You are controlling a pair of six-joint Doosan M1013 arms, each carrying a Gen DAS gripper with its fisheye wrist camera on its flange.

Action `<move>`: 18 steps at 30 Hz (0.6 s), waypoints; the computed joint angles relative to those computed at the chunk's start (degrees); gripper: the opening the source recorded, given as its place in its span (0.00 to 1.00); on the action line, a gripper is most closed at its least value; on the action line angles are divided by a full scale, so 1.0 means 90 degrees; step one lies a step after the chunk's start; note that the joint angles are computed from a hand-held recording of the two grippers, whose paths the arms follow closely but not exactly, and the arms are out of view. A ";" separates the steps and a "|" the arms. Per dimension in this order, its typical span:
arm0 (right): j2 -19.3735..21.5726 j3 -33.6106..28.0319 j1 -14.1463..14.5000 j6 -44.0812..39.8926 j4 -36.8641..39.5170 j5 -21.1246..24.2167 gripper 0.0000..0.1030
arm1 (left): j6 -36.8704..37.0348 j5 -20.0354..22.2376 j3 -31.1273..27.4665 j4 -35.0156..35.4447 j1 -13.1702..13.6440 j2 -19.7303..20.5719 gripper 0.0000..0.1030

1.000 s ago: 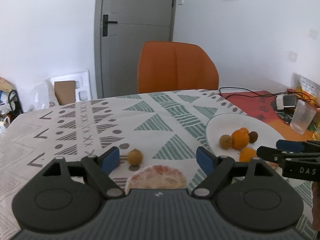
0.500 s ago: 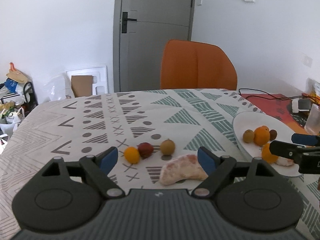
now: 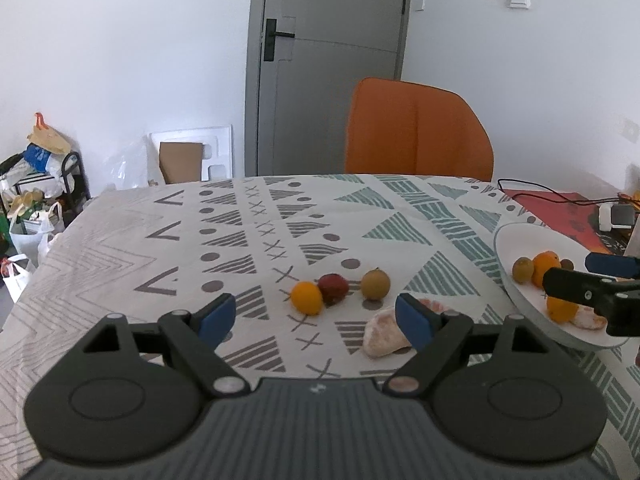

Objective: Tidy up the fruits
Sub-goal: 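Move the left tool toward a small tangerine while the right tool approaches a peeled tangerine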

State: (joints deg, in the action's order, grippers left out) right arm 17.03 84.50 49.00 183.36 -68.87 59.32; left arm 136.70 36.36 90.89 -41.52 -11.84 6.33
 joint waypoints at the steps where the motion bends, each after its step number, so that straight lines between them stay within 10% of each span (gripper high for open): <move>1: 0.0016 -0.0015 0.0001 -0.0043 -0.0028 -0.0026 1.00 | -0.0026 -0.0002 0.0000 0.0022 0.0014 0.0001 0.83; 18: 0.0250 -0.0326 -0.0190 -0.0702 0.0475 -0.0826 0.70 | -0.0217 0.0152 -0.0023 -0.0060 0.0320 0.0036 0.80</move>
State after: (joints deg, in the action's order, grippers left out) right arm 19.27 81.56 47.29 177.04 -64.60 51.89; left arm 134.74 37.74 90.69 -42.05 -8.96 6.65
